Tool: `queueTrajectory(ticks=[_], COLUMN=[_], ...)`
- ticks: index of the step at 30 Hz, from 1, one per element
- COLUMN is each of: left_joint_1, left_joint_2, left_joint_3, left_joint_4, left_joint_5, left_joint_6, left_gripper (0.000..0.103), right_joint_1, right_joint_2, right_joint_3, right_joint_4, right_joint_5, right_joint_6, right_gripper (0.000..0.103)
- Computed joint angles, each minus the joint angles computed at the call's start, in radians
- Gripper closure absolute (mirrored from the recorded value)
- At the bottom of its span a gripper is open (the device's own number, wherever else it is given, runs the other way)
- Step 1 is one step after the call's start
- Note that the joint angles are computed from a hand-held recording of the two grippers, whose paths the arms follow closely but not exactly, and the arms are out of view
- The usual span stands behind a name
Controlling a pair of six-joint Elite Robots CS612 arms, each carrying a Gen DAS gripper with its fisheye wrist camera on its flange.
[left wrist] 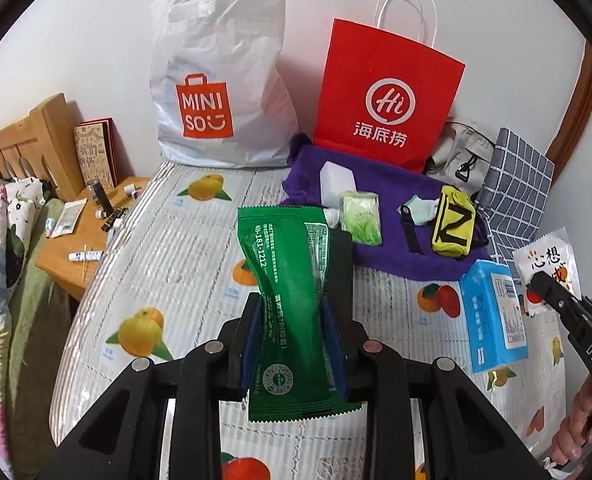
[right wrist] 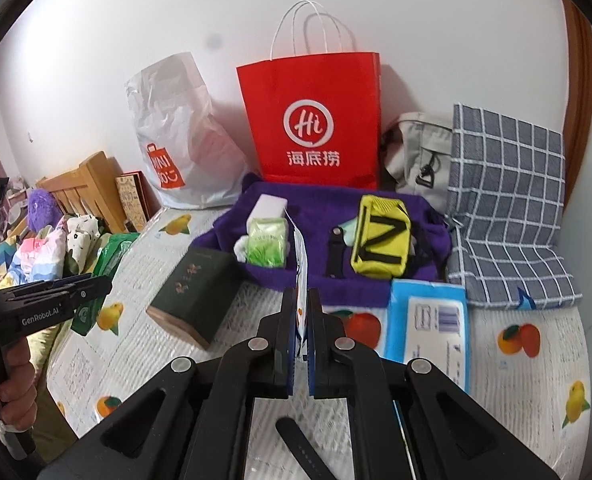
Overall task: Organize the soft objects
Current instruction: 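Carry the green packet and the sachet toward the purple towel with both tools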
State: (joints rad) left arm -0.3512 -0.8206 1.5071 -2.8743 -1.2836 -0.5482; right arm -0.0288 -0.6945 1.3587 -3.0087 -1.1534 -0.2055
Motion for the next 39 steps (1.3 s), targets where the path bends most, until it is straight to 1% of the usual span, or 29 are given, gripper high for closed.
queueTrajectory(ticks=[3, 7, 13, 16, 19, 23, 27, 30, 35, 39], left_joint_1=[0.005, 0.011, 0.019, 0.026, 0.034, 0.037, 0.041, 0.044, 0.052, 0.061], left_joint_2=[0.008, 0.023, 0.044, 0.060, 0.080, 0.106, 0.130, 0.146, 0.170, 0.193], left_joint_3=[-0.017, -0.047, -0.093, -0.123, -0.162, -0.218, -0.267, -0.298, -0.335, -0.372], left_joint_4=[0.010, 0.030, 0.062, 0.078, 0.098, 0.127, 0.156, 0.175, 0.187, 0.216], left_joint_5=[-0.002, -0.008, -0.003, -0.003, -0.019, -0.007, -0.004, -0.001, 0.001, 0.004], left_joint_6=[0.004, 0.007, 0.019, 0.021, 0.025, 0.041, 0.047, 0.056, 0.054, 0.049], left_gripper=[0.074, 0.074, 0.074, 0.074, 0.074, 0.074, 0.074, 0.074, 0.074, 0.074], right_joint_1=[0.003, 0.010, 0.020, 0.026, 0.033, 0.039, 0.042, 0.043, 0.049, 0.049], right_joint_2=[0.013, 0.032, 0.073, 0.102, 0.133, 0.176, 0.225, 0.260, 0.302, 0.342], right_joint_3=[-0.030, -0.071, -0.154, -0.208, -0.268, -0.353, -0.458, -0.539, -0.619, -0.683], right_joint_4=[0.022, 0.044, 0.097, 0.134, 0.174, 0.227, 0.293, 0.344, 0.365, 0.421], right_joint_5=[0.012, 0.008, 0.021, 0.024, 0.018, 0.009, 0.022, 0.053, 0.068, 0.080], right_joint_6=[0.004, -0.003, -0.009, -0.013, -0.028, -0.037, -0.031, -0.029, -0.025, -0.013], right_gripper=[0.099, 0.099, 0.099, 0.099, 0.099, 0.099, 0.099, 0.099, 0.099, 0.099])
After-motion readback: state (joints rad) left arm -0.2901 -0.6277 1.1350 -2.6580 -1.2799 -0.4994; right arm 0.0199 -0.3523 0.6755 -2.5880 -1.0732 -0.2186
